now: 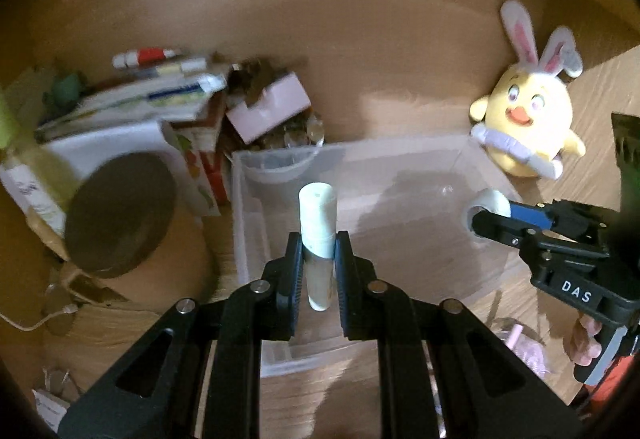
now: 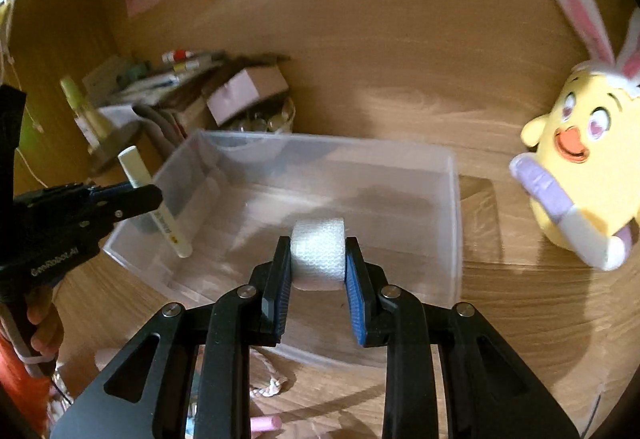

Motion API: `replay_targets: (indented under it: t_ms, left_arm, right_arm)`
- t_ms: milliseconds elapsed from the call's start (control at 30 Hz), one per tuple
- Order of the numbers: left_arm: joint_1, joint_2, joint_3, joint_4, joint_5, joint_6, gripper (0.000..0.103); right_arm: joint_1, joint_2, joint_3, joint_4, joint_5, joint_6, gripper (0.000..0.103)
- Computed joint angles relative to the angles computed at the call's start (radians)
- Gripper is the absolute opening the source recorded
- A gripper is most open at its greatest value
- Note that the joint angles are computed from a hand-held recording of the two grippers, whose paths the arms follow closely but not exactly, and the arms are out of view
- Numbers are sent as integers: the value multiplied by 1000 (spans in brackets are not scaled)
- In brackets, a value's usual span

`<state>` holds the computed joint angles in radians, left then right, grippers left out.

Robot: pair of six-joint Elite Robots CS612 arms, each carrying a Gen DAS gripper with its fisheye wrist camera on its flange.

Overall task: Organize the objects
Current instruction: 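Grasp the white tape roll with the right tool while the left tool grasps the pale green glue stick, then drop the tape roll and glue stick into the clear box with both tools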

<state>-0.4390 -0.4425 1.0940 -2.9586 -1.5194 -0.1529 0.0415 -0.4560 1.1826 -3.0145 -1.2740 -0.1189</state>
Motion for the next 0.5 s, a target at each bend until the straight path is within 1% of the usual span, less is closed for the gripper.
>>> replay_targets:
  t_ms: [133, 233, 300, 400, 433, 500]
  left_arm:
    - [-3, 21, -35, 65, 2, 13, 15]
    - [-9, 22, -32, 59, 18, 31, 15]
    - [-10, 21, -28, 52, 13, 47, 15]
    - [-15, 19, -22, 38, 28, 67, 15]
    - [-16, 18, -19, 33, 30, 72, 16]
    - [-17, 14, -12, 22, 29, 72, 20]
  right_arm:
    - [7, 14, -28, 48, -17, -28, 23]
    - [14, 20, -42, 69, -34, -50, 23]
    - [17, 24, -52, 85, -38, -60, 23]
    - [22, 28, -56, 79, -51, -62, 23]
    - [25, 29, -55, 75, -63, -65, 23]
    - [25, 28, -54, 72, -64, -68, 26]
